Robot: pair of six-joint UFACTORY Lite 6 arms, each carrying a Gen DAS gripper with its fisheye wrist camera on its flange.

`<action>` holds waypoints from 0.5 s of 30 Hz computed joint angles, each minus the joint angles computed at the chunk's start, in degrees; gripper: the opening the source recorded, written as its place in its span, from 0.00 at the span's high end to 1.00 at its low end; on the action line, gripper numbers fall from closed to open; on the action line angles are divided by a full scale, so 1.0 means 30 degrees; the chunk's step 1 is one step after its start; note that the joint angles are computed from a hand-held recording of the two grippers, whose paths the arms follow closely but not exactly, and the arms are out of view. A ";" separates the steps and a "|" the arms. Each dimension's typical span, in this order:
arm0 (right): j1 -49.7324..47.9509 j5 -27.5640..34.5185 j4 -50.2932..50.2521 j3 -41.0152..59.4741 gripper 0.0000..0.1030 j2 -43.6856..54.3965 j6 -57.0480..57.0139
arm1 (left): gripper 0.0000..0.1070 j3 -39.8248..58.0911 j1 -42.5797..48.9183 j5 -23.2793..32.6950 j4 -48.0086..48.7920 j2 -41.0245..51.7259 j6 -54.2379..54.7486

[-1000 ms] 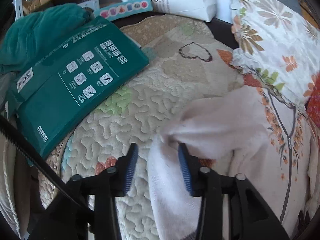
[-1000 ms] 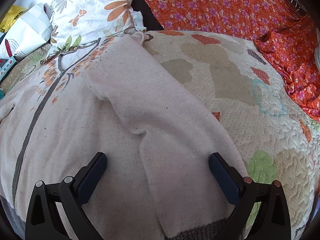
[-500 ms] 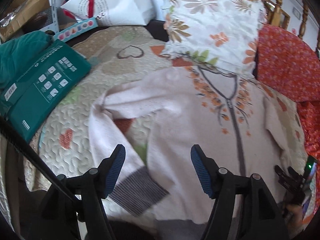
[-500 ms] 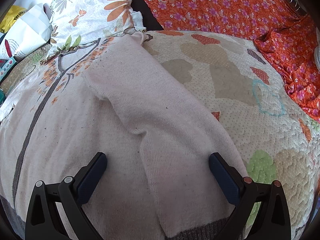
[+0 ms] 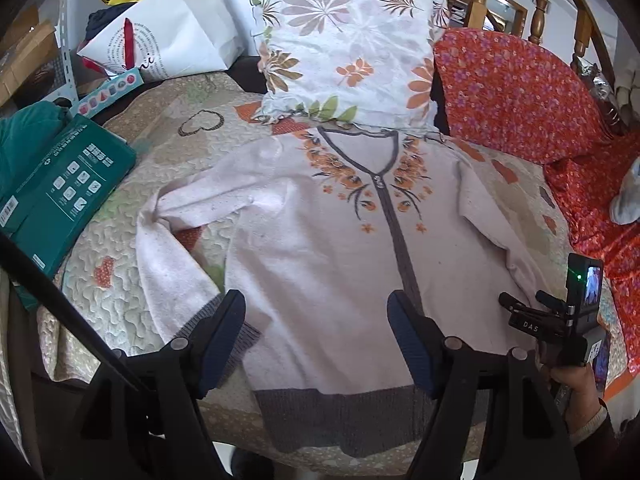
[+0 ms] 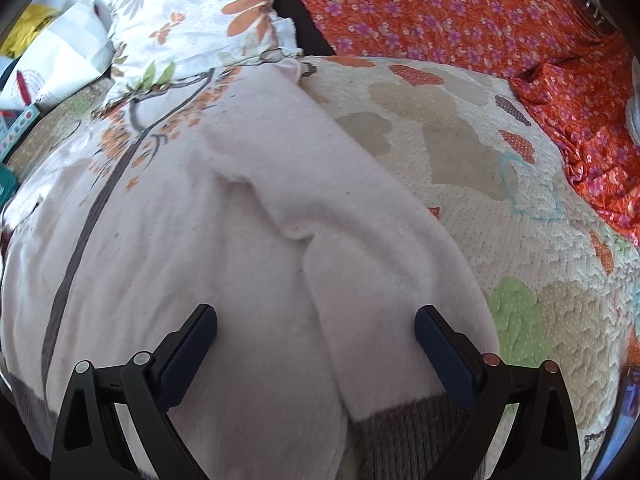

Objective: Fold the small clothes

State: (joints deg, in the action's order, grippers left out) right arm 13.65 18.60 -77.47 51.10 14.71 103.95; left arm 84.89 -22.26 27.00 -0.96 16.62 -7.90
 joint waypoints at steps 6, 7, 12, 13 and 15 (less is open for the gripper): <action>0.0902 0.0352 0.1562 -0.1443 0.06 -0.2260 -0.1399 | 0.32 0.0488 -0.0429 -0.0322 -0.2449 0.1610 0.1733; 0.1038 0.0469 0.1666 -0.1609 0.07 -0.2543 -0.1455 | 0.32 0.0627 -0.0521 -0.0464 -0.2639 0.1971 0.1963; 0.1276 0.0670 0.3001 -0.2094 0.11 -0.3830 -0.2116 | 0.32 0.2191 -0.1247 -0.1257 -0.4040 0.4593 0.3469; 0.1264 0.0601 0.3432 -0.2090 0.11 -0.4046 -0.2383 | 0.32 0.2360 -0.1376 -0.1393 -0.4182 0.4908 0.3638; 0.1304 0.0362 0.3840 -0.2090 0.13 -0.4495 -0.2587 | 0.32 0.2328 -0.1555 -0.1963 -0.5268 0.5527 0.5054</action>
